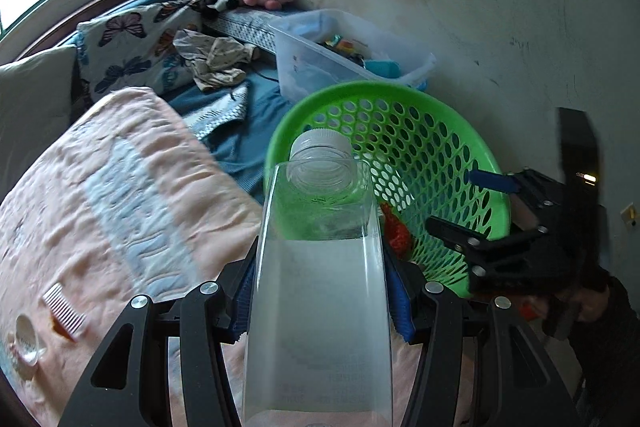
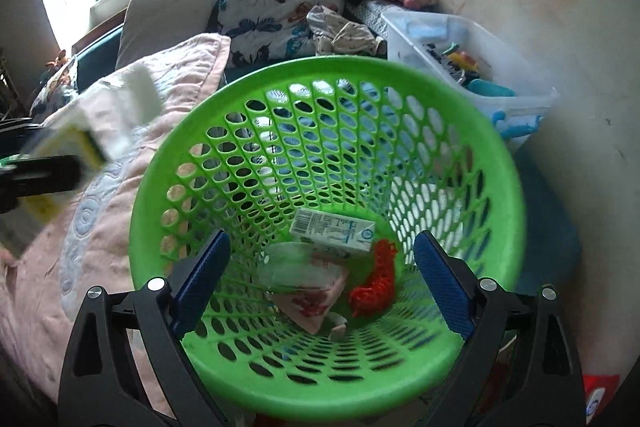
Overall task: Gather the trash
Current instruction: 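Drop the lid and the bottle into the green basket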
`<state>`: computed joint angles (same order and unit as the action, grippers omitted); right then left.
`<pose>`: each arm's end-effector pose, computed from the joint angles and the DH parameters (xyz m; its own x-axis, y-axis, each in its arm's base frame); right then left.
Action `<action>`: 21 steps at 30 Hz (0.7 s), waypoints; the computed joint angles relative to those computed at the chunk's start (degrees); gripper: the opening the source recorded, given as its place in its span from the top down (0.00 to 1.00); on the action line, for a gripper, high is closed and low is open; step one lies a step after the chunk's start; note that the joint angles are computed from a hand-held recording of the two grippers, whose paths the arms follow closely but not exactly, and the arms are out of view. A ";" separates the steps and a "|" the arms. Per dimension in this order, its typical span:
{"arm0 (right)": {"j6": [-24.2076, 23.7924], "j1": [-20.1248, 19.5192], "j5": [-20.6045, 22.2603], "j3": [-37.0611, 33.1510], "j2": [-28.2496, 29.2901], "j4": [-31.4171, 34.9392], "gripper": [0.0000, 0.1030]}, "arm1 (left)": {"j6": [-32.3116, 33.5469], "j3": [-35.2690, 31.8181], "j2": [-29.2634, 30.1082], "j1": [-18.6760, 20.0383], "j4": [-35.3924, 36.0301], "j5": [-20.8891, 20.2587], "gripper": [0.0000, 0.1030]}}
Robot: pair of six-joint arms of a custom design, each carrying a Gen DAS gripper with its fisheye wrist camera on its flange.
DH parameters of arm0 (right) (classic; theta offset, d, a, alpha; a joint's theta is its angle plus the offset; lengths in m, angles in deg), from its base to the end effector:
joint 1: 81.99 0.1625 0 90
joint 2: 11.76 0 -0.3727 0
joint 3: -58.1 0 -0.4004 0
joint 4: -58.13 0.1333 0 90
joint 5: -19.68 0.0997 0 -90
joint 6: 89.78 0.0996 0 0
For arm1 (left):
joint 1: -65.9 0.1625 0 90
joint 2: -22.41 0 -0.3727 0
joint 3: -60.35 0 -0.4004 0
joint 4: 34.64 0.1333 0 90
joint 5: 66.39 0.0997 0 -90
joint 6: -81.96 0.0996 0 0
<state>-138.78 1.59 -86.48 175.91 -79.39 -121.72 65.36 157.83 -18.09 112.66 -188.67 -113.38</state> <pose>0.0450 -0.5445 0.1896 -0.6781 -0.3910 0.6223 -0.6489 0.7161 -0.2571 -0.2709 -0.5819 0.0088 -0.7597 0.2151 -0.6137 0.4830 0.8185 -0.3110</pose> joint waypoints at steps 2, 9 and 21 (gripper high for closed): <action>-0.08 -0.59 1.10 1.02 -1.61 0.19 0.11 | 0.36 -1.94 1.53 0.26 1.27 -0.42 0.49; 0.05 -2.63 4.63 3.94 -6.08 0.58 0.11 | -0.70 -11.38 8.38 1.59 8.41 -2.35 0.49; 0.80 -4.28 5.67 5.48 -7.85 0.35 0.10 | -1.58 -16.64 12.72 2.00 10.91 -3.09 0.30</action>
